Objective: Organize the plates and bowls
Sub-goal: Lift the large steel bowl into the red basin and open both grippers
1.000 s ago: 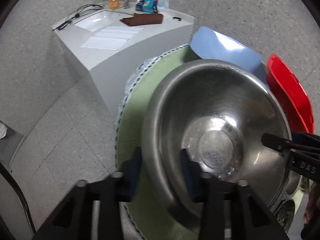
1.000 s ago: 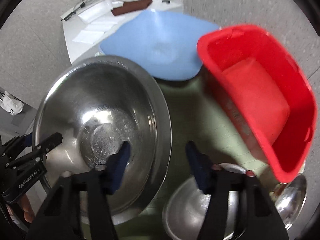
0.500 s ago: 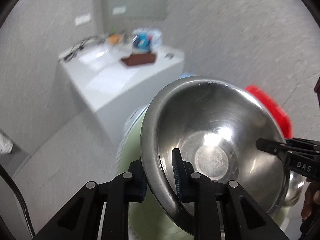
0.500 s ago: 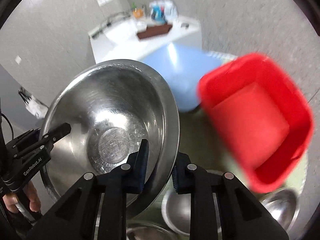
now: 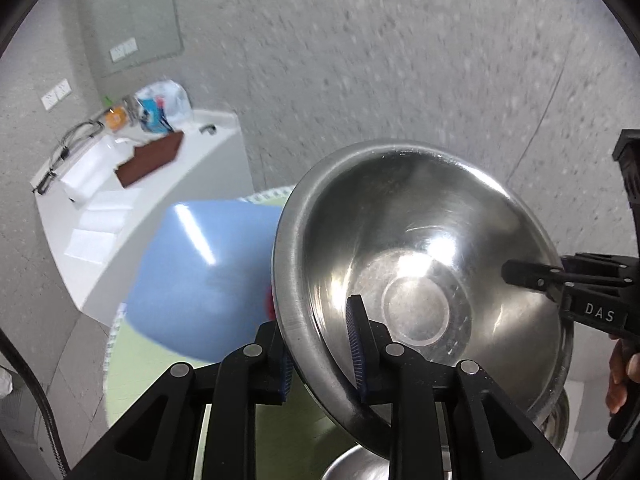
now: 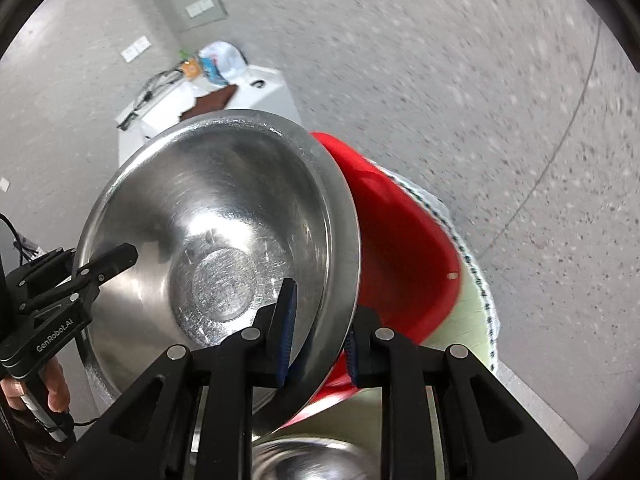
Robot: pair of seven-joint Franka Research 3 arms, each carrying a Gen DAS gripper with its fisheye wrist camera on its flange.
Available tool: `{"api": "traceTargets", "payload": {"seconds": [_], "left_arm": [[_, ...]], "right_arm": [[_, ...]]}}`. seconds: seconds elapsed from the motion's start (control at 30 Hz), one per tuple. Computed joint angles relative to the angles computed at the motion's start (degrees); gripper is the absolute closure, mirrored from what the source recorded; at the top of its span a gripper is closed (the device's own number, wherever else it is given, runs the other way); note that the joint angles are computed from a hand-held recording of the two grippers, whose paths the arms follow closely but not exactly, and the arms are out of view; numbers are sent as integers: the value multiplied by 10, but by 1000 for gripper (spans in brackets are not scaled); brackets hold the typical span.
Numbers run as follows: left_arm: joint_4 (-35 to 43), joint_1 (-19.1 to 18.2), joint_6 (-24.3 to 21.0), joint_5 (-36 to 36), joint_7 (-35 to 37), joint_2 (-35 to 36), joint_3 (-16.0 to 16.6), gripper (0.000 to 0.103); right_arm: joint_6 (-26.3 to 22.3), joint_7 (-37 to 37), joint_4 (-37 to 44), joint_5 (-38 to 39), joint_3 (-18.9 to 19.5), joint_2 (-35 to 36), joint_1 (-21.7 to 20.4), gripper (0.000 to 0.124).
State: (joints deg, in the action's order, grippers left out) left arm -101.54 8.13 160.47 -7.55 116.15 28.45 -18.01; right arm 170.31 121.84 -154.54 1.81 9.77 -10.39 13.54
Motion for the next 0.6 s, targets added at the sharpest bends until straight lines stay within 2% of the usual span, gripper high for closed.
{"api": "traceTargets", "payload": {"seconds": [0.1,0.3,0.37,0.43,0.47,0.6], "left_arm": [[53,-50,-25,46,-54,41,40,82],[121,-102,-60,126,-134,98,80,81],[138,-115,-79,151,-159,112,87,80],[185,-147,-96,172,-194,135,97,78],[193,-146,-101,174,-199,142,93,77],[201,-144,-102,189,-211,148,89,73]], "right_arm": [[4,-46,3,35,-27,22,15,102],[5,-56,13,21,-29,54,6,101],[4,-23,19,-24,-23,64,-6,100],[-6,31,27,-94,-18,72,-18,99],[-11,65,32,-137,-17,74,-23,99],[-20,137,44,-227,-28,85,-21,98]]}}
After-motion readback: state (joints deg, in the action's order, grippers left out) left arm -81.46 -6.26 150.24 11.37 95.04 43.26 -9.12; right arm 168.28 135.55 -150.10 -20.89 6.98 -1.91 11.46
